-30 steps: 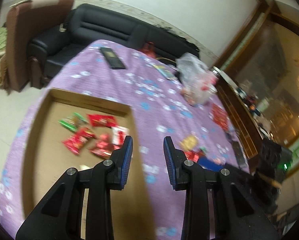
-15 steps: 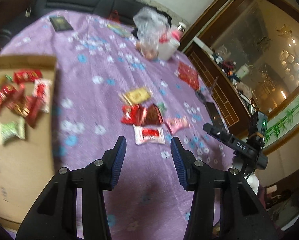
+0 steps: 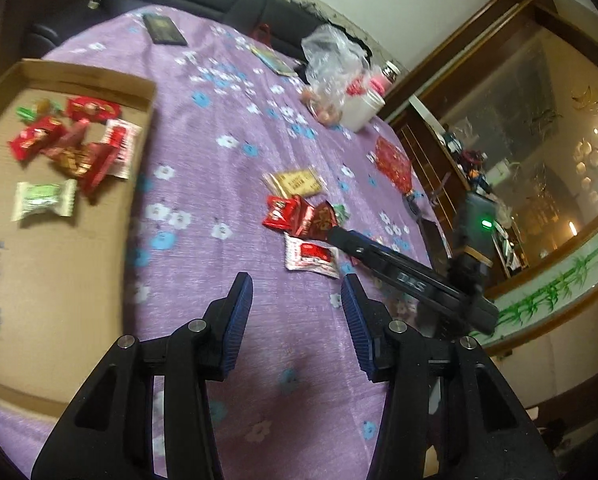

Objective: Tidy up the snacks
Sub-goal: 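Grasp the pink character candy bar with the right tool while the left tool approaches the white-red sachet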

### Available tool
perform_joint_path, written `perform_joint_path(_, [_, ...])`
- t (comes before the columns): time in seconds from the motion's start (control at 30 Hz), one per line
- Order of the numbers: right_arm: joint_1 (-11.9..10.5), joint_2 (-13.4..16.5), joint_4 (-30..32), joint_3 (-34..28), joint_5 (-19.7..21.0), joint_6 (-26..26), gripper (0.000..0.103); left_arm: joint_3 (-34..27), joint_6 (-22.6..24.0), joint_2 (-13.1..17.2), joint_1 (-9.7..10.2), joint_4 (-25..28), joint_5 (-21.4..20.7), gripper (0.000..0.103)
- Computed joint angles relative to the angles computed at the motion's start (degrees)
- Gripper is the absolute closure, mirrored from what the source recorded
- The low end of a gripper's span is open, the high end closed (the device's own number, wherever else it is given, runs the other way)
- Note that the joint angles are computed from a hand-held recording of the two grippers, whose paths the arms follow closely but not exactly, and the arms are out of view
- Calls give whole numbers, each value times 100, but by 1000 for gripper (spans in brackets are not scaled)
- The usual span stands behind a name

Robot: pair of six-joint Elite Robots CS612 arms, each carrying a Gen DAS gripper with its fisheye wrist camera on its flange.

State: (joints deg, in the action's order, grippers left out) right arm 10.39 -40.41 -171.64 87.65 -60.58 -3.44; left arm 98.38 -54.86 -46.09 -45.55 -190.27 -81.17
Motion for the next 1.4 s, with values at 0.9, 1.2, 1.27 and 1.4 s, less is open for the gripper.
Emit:
perform_joint_path(0.9, [-552, -139, -451, 396, 165, 1560, 48, -380, 235, 193, 3, 677, -181, 57])
perform_joint_path(1.2, [-182, 78, 139, -184, -1217, 950, 43, -343, 93, 195, -4, 737, -207, 57])
perform_joint_path(1.27, [-121, 14, 359, -158, -1493, 557, 43, -310, 82, 182, 1, 721, -214, 57])
perform_joint_path(1.4, [-225, -204, 684, 148, -1181, 278, 43, -231, 30, 168, 23, 600, -215, 57])
